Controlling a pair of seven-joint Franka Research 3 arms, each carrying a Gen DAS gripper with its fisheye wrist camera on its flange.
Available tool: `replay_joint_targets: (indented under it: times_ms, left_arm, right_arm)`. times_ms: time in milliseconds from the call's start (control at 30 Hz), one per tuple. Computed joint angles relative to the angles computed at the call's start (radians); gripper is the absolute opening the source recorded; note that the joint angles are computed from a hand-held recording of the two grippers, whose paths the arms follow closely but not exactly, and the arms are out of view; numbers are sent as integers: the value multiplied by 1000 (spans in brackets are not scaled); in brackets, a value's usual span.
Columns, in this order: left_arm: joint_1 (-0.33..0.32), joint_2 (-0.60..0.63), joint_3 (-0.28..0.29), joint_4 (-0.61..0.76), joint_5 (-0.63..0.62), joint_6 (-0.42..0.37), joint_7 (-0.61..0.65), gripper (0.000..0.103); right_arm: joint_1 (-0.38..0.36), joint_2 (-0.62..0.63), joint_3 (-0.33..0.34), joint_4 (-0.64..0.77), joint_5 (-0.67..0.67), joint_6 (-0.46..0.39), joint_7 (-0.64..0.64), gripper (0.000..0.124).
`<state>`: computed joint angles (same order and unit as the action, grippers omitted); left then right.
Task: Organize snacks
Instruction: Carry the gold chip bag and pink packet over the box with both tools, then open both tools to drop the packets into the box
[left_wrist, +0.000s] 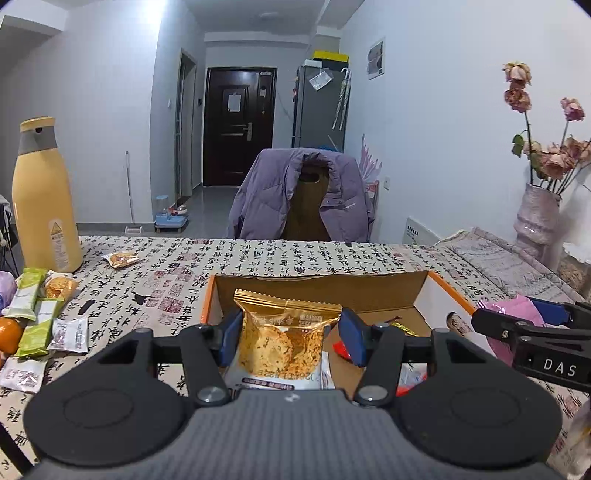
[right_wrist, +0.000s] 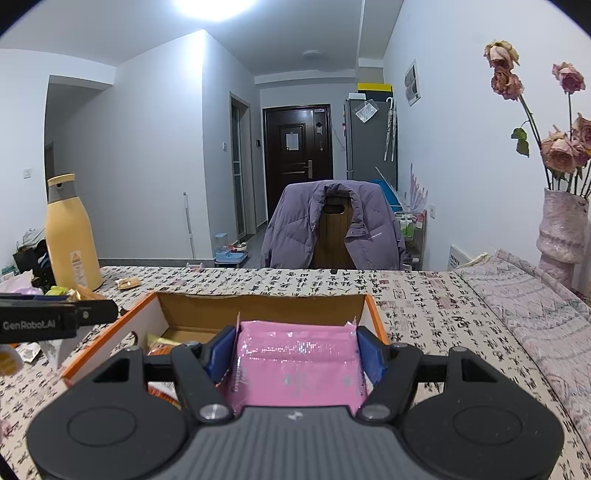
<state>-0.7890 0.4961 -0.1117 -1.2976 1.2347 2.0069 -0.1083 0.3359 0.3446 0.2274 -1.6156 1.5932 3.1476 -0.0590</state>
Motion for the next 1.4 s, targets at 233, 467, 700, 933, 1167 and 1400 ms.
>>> replay_joint_targets:
  times_ms: [233, 467, 700, 933, 1167, 1400]
  left_arm:
    - [11, 64, 23, 76, -40, 2, 17, 56]
    - [20, 83, 38, 72, -76, 25, 34, 56]
    - [31, 76, 42, 38, -85, 79, 23, 64]
    - [19, 36, 46, -18, -20, 75, -74, 103]
    - [8, 17, 30, -13, 37, 37, -100, 103]
    - [-4, 0, 10, -5, 27, -11, -81, 103]
  right_arm:
    - [-6, 96, 26, 84, -194, 20, 195, 68]
    - [-31, 147, 51, 94, -330, 13, 319, 68]
    - [-29, 159, 35, 70, -503, 4, 487, 75]
    - [-157, 165, 194, 53, -519, 47, 465, 103]
    - [-238, 147, 289, 19, -581, 84, 494, 103]
    - [-378, 84, 453, -85, -620, 145, 481, 103]
